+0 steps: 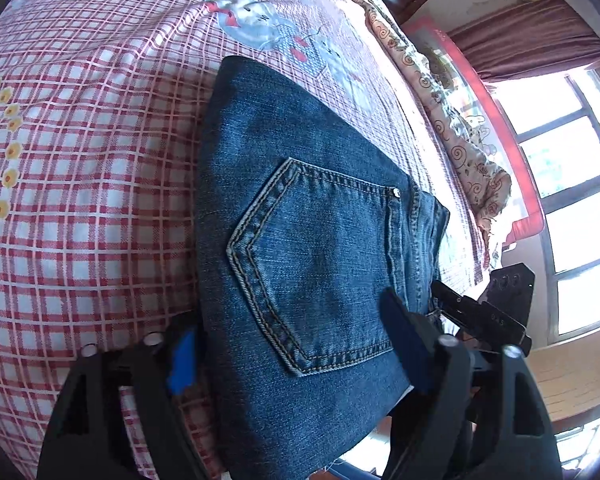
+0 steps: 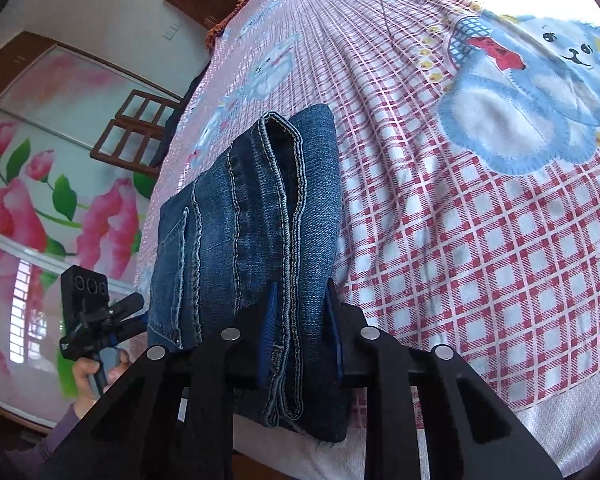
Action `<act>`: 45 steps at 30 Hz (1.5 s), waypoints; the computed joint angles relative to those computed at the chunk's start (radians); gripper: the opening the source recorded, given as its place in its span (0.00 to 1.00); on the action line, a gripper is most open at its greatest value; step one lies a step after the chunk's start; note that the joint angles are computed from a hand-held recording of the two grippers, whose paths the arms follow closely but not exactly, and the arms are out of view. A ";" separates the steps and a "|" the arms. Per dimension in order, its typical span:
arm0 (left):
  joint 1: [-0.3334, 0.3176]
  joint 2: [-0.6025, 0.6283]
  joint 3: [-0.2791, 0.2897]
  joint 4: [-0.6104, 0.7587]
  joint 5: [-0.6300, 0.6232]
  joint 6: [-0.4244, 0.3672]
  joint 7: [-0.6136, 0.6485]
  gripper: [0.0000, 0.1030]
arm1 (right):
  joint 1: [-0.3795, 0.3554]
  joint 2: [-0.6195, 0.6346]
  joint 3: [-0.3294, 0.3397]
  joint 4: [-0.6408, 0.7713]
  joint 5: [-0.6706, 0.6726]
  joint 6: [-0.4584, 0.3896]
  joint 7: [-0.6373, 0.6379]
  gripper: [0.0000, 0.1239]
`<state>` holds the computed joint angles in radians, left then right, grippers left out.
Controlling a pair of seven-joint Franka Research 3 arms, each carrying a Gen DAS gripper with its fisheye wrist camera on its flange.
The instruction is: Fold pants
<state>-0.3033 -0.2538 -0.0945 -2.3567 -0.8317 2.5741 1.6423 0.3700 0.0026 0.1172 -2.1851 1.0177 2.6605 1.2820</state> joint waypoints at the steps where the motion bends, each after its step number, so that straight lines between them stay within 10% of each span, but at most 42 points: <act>1: 0.002 0.002 0.006 0.006 0.026 -0.013 -0.019 0.46 | 0.003 -0.004 0.002 0.003 -0.064 0.004 0.033 0.12; 8: 0.013 -0.022 0.010 0.006 -0.069 -0.006 0.001 0.14 | 0.014 -0.027 0.004 0.048 -0.151 -0.006 0.088 0.09; 19: 0.014 -0.016 0.040 0.099 -0.078 0.009 0.054 0.12 | 0.010 0.012 0.000 0.224 -0.292 -0.034 0.103 0.09; 34: 0.198 0.307 -0.028 0.452 0.203 -0.045 -0.057 0.17 | -0.020 0.432 0.003 0.669 -0.492 -0.134 0.238 0.09; 36: 0.216 0.325 -0.039 0.437 0.289 -0.078 -0.143 0.25 | 0.002 0.461 -0.029 0.684 -0.575 -0.208 0.343 0.12; 38: 0.228 0.304 -0.050 0.376 0.312 -0.042 -0.198 0.79 | -0.020 0.431 -0.013 0.609 -0.543 -0.149 0.364 0.23; 39: 0.229 0.279 -0.051 0.331 0.342 0.008 -0.249 0.91 | -0.027 0.407 -0.009 0.571 -0.531 -0.120 0.372 0.24; 45: 0.236 0.133 -0.041 0.159 0.419 0.172 -0.485 0.95 | -0.044 0.213 0.020 0.350 -0.458 0.048 0.374 0.25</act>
<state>-0.0672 -0.1203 -0.1354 -2.1978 -0.4123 2.7457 1.1571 0.3256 0.2152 0.1374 -1.8348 0.5595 2.7081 1.6556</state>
